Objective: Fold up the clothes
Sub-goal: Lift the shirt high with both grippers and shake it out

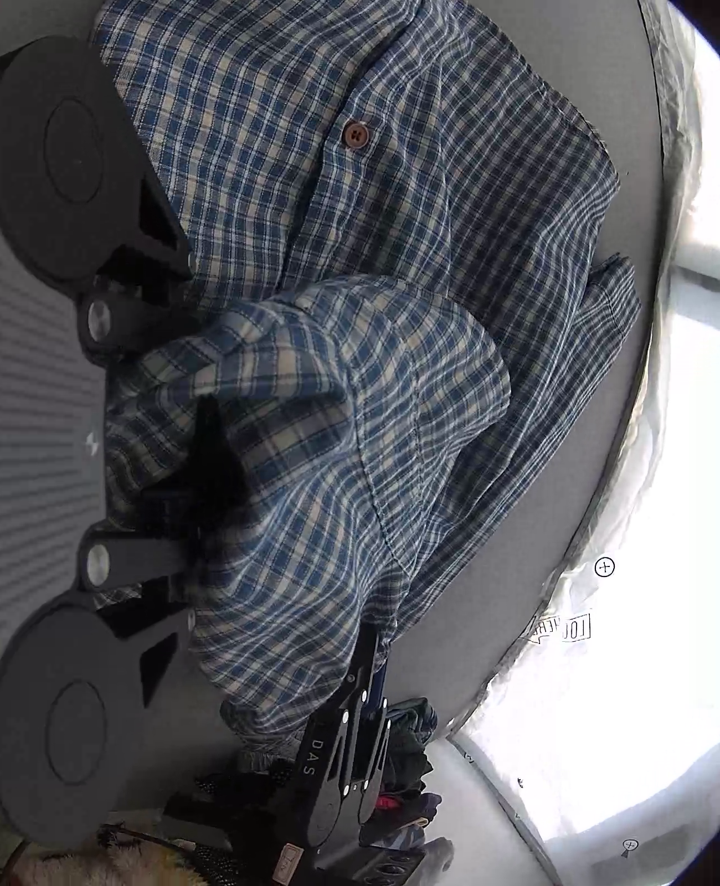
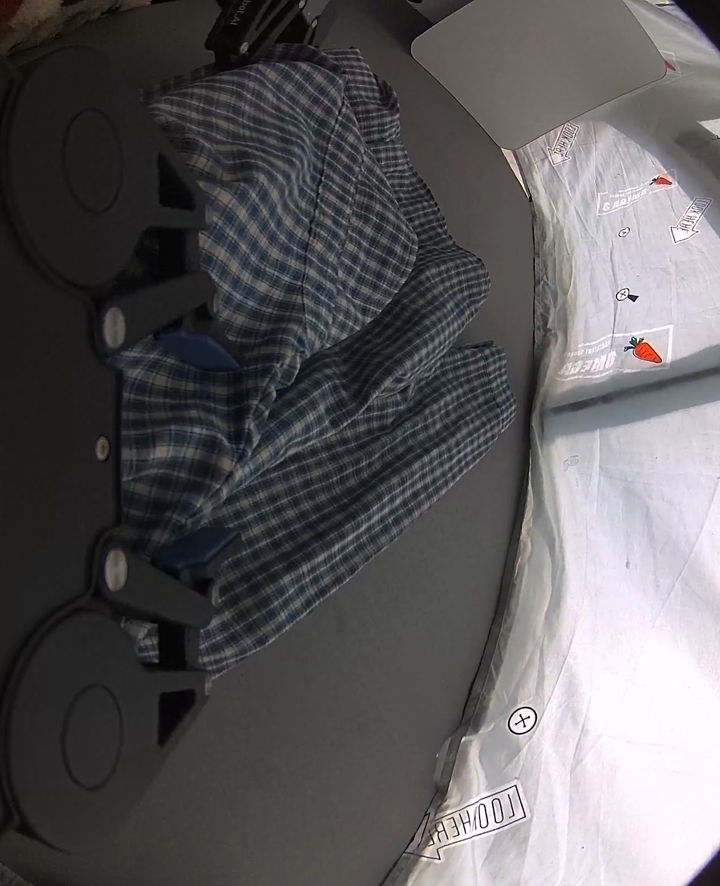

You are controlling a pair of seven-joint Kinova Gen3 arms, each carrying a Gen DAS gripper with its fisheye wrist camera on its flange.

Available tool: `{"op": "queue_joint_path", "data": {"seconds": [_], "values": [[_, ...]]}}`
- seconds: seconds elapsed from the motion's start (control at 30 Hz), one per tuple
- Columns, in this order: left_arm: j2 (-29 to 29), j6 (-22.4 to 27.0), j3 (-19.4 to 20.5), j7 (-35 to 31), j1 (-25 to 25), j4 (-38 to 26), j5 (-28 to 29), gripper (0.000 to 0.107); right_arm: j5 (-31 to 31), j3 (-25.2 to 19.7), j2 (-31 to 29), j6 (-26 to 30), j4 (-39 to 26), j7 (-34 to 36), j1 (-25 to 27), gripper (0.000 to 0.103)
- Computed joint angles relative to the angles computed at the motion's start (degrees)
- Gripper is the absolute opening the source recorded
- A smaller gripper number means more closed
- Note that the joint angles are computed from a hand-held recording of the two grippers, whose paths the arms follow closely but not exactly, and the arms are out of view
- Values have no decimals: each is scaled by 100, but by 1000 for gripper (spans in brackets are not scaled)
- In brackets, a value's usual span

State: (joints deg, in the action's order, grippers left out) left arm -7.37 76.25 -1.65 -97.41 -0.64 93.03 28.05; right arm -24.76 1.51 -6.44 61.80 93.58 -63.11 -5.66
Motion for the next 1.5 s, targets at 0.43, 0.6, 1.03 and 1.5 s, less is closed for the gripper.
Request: {"op": "queue_joint_path", "data": {"seconds": [0.43,0.6,1.03,1.5], "values": [[-1117,-1410,992,344,579,-496,-2500,5,2986,-2709,-1761,-2317,850,-2582,1596,4],[-1355,-2015,745,272,651,-888,-2455,5,3825,-3169,-2199,-3027,630,-3747,2284,4],[-2240,-3533,73,-212,956,-2073,-2226,4,4976,-4044,-3432,-4776,-428,-5627,4656,4],[-3040,-3234,-515,-468,1772,-2942,-1960,4,3606,-3044,-4383,-5189,-1312,-5475,4833,4]]}}
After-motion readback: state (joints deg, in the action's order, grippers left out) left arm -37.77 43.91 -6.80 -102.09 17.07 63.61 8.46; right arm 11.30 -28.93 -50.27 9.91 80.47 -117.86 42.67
